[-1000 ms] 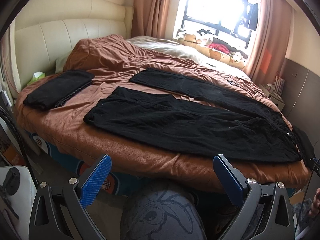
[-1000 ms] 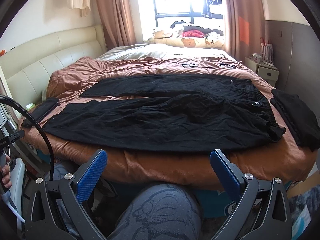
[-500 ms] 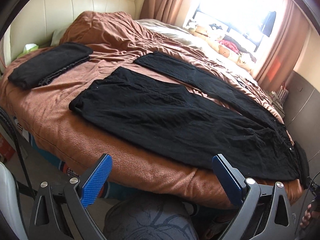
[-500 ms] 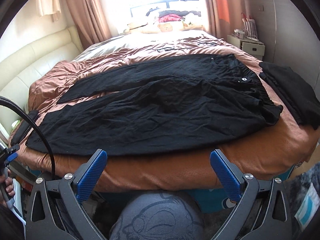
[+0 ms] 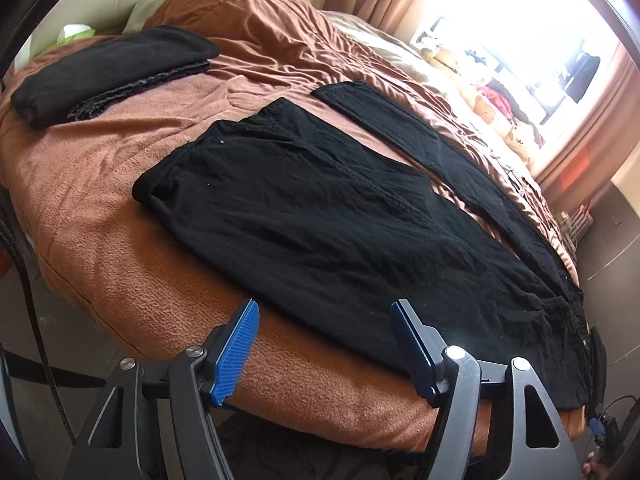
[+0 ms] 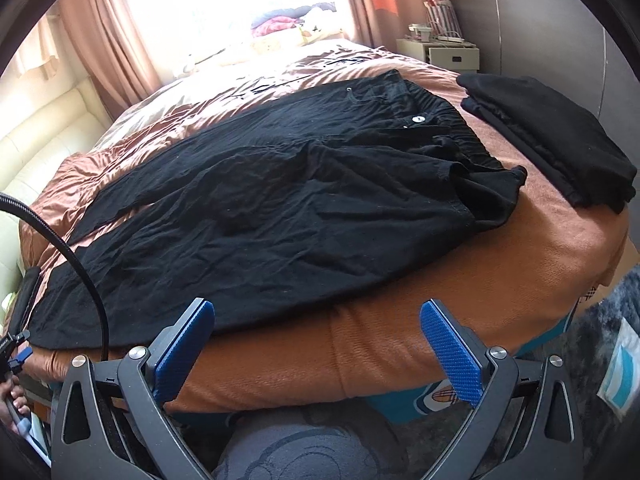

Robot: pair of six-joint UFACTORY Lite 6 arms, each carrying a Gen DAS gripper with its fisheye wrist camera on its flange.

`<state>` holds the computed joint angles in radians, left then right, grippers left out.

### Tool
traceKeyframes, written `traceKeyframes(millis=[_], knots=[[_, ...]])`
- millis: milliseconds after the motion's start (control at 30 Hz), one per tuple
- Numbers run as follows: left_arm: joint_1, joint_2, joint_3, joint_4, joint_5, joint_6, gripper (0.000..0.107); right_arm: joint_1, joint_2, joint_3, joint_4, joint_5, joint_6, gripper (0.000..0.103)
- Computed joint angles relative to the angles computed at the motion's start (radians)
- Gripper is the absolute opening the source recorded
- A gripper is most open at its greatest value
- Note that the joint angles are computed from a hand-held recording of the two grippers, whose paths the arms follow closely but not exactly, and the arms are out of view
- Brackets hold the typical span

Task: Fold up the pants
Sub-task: 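Grasp the black pants' leg edge with the left tool while the right tool grasps the waistband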

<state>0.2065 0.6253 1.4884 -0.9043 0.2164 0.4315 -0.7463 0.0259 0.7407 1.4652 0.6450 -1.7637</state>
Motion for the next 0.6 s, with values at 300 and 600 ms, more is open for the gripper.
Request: traceKeyframes(millis=[300,600], knots=[[0.068,0.132,0.158,0.089,0.052,-0.139,0.065,-0.030,0.203,0.155,-0.015,-0.016,0.062,0.103],[0.104,0.254,0.348,0.381,0.083,-0.458,0.037,-0.039,0.383,0.320,0.001,-0.022,0.128,0.102]])
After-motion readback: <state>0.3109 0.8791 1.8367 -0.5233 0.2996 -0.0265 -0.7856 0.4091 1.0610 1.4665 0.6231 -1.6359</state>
